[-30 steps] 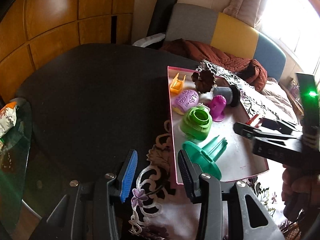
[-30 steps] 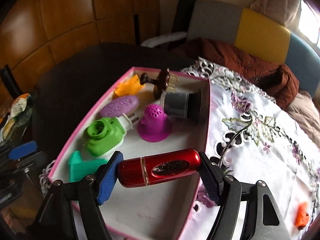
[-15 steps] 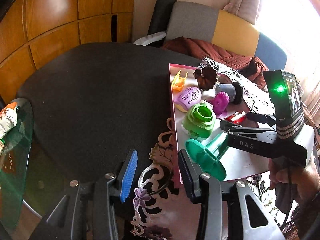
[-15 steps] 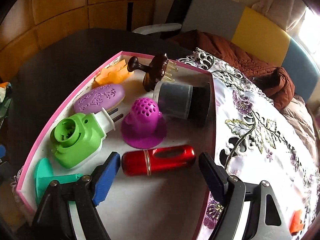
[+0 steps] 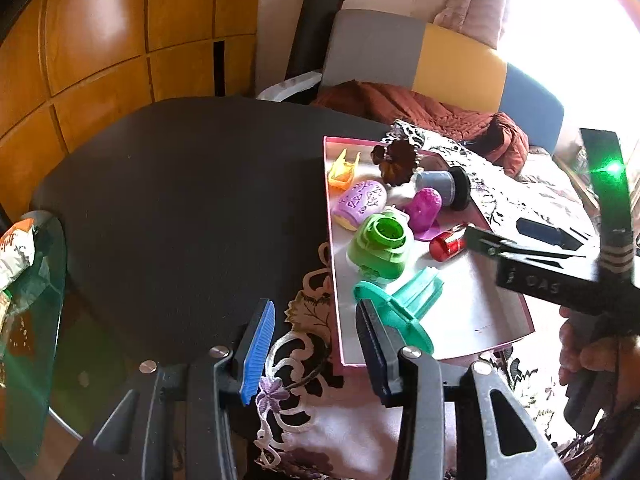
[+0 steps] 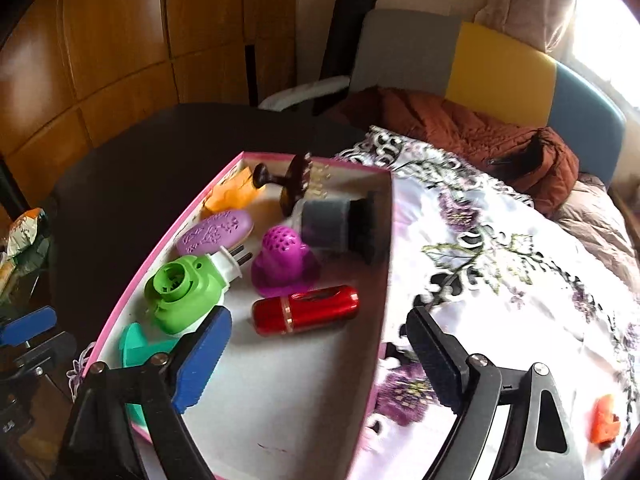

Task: Organize rigid objects
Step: 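Move both tools back over the cloth toward the orange blocks and red puzzle piece, then grasp the orange block cluster with the left tool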

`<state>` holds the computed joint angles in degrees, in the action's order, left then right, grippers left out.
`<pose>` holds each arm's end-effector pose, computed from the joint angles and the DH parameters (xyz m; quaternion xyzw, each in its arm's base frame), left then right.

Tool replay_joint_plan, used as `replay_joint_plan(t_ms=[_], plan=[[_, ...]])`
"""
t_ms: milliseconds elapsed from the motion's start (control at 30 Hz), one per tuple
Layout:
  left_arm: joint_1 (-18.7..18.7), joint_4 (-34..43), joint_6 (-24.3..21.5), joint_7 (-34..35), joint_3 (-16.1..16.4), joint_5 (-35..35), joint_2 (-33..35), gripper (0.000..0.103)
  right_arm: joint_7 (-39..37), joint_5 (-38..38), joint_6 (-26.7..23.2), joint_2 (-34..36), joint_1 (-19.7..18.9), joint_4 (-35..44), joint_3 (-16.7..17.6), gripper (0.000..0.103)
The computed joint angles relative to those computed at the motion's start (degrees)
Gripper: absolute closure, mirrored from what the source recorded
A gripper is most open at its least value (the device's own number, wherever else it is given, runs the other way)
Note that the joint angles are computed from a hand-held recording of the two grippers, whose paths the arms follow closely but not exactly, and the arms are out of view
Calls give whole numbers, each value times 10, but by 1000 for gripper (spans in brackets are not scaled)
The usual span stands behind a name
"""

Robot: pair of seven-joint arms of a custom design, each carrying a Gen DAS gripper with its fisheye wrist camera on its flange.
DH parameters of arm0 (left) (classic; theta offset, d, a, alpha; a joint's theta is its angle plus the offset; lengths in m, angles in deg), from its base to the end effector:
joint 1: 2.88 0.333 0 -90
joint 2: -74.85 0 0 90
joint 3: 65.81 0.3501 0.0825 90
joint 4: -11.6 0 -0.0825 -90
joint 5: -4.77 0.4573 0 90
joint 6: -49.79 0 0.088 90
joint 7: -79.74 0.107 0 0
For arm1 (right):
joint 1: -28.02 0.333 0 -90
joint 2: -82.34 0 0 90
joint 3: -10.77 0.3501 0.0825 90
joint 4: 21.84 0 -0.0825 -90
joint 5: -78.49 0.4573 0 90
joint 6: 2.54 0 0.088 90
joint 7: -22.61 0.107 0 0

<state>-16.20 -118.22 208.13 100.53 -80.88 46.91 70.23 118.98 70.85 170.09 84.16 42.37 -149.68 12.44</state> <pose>0.5148 -0.3125 0.4397 -0.6929 0.6306 -0.2766 0.2137 0.6078 0.1846 0.4332 -0.7469 0.5545 -0.2297 0.2860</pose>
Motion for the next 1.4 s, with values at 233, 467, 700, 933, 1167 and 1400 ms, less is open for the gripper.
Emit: replay_joint_plan(t_ms=[233, 467, 700, 933, 1167, 1400], plan=[[-5, 9, -1, 12, -4, 11, 3, 61, -34, 52, 12, -43, -26, -33, -1, 7], [-15, 25, 4, 40, -6, 14, 11, 61, 22, -8, 0, -89, -104, -64, 10, 5], [-29, 49, 22, 94, -5, -14, 31, 61, 140, -100, -43, -114, -207, -76, 12, 5], [-51, 95, 36, 187, -9, -60, 70, 61, 337, -166, -58, -115, -309, -84, -8, 5], [-84, 176, 30, 334, -27, -150, 141, 60, 322, 36, -84, -107, -275, -97, -83, 5], [-97, 294, -11, 504, -75, -294, 243, 60, 233, 135, -88, -113, -262, -99, -78, 5]])
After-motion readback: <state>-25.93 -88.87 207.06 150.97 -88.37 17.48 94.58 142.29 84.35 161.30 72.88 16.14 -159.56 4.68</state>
